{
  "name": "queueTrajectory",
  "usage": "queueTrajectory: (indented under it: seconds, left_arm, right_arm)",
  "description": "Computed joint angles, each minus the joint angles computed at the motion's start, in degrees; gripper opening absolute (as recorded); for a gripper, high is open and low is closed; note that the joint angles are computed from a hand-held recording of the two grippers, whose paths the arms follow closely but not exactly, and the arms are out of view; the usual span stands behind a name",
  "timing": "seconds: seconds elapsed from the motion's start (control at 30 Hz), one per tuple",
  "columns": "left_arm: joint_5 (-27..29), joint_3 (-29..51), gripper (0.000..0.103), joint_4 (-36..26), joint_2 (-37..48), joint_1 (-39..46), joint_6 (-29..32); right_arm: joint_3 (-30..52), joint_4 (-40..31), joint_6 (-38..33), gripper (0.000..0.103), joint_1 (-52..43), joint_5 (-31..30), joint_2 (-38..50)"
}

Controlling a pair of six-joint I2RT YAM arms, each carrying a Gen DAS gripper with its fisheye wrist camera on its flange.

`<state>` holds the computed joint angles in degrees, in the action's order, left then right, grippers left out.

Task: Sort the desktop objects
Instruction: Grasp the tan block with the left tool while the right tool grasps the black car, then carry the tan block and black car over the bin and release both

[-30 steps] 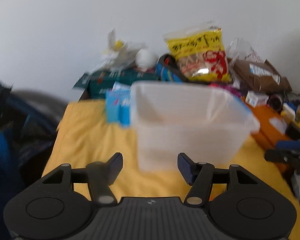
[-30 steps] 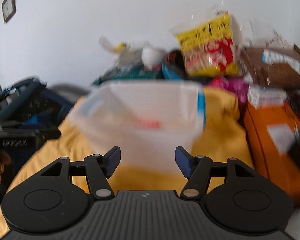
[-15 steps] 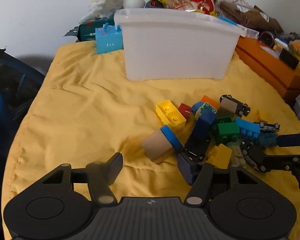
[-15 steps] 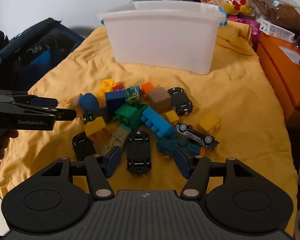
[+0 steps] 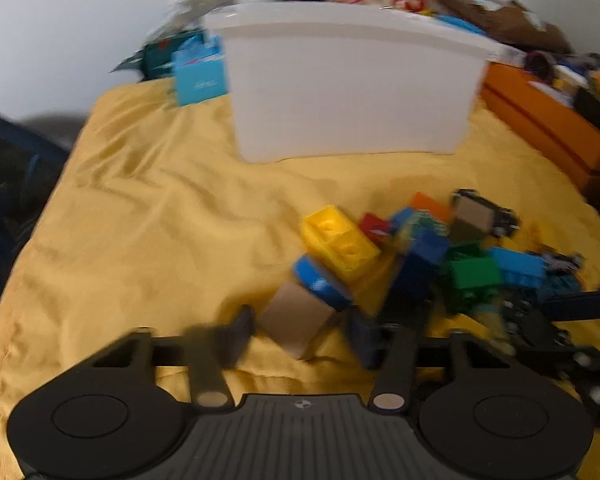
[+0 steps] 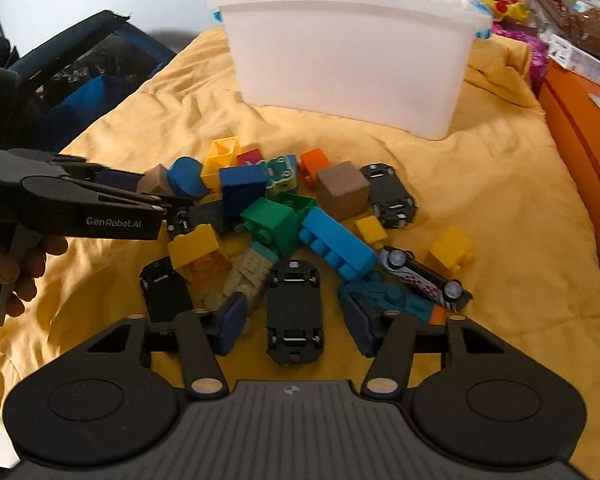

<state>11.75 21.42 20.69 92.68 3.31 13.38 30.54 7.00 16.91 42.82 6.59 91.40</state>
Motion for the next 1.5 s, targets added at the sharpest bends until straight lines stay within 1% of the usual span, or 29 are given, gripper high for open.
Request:
queueTrajectory:
  seconds: [0.03,0.07,0.13,0.2,0.27,0.3,0.37,0.47,0.53,0.63,0.73,0.87,0.9,1.0,1.07,1.13,1.23,1.37,1.5]
  left_arm:
    - [0.92,-0.26,0.045,0.01,-0.32,0.23,1.09]
    - [1.30,-0.68,0.045,0.10,-0.82,0.34,1.90]
    - [1.70,-1.21,0.045,-0.13,-1.47,0.55,3.09]
    - [1.93,-1.06,0.045,-1.21,-1.65,1.03,2.92]
    - [2.18,-0.73,0.050,-1.67,-1.31,1.55,1.61]
    - [1.27,-1.04,0.054,-0.90,-1.22,1.22,1.09]
    - [0.73,-1.50,0.054,-0.16,-1.30,0.86,1.92]
    - [2.76,-1.84,0.049,-3.35,-3.89,1.68,3.48]
    - [5.07,-3.01,0.045,-4.49,-6.48,2.94,5.09]
    - [5.86,-3.93,0.045,-4.75,-8.29,3.77,6.59]
    - [3.73,-3.42,0.046,-1.95,-5.24,3.58,6.45]
    - [4.36,-1.73,0.045,0.72,-0.44,3.23,8.71]
    - [4.46,-1.33,0.041,0.54,0.02,3.09,8.84]
    - [4.59,-1.23,0.037,0.60,-0.28,2.76,7.65]
    - [4.78,-1.37,0.032,-0.58,-1.52,2.84,6.52]
    - [5.10,-2.19,0.032,-1.53,-3.80,3.32,5.76]
    - [6.04,-2.63,0.032,-5.02,-7.53,4.80,4.08]
    - [7.86,-3.38,0.032,-9.63,-14.01,6.51,2.81]
    - [9.18,-2.41,0.032,-15.06,-20.15,7.10,1.55]
  right_arm:
    - [0.36,-0.28,-0.10,0.037,-0.17,-0.49,0.37]
    - [0.64,-0.63,0.03,0.034,-0.44,-0.94,0.66]
    - [0.48,-0.66,0.53,0.034,-0.95,-1.77,0.77]
    - [0.07,-0.60,1.17,0.034,-1.27,-2.01,0.71]
    - [-0.38,-0.34,1.48,0.034,-1.46,-1.58,0.60]
    - [-0.45,-0.26,1.78,0.034,-1.53,-1.35,0.73]
    - [-0.44,-0.01,2.12,0.034,-1.98,-2.06,1.10]
    - [-0.38,0.06,1.86,0.034,-1.80,-1.97,0.68]
    - [-0.65,0.13,1.78,0.034,-1.74,-1.84,0.24]
    - [-1.47,0.21,2.62,0.034,-1.74,-1.64,-0.35]
    - [-2.21,0.12,3.34,0.034,-1.42,-1.27,-0.88]
    - [-2.55,-0.26,3.87,0.034,-0.95,-0.88,-1.29]
    - [-2.50,-0.45,3.87,0.034,-0.91,-0.79,-1.44]
    - [-2.61,-0.64,3.98,0.034,-0.90,-0.55,-1.90]
    - [-3.07,-0.10,3.99,0.034,-0.92,-0.49,-2.53]
    - [-3.98,0.65,3.76,0.033,-0.71,-0.32,-3.80]
    - [-4.86,0.91,4.09,0.033,-0.42,0.62,-5.87]
    - [-5.14,-0.14,5.34,0.033,-0.70,1.13,-8.84]
    - [-4.86,-2.10,5.76,0.033,-1.65,1.04,-12.50]
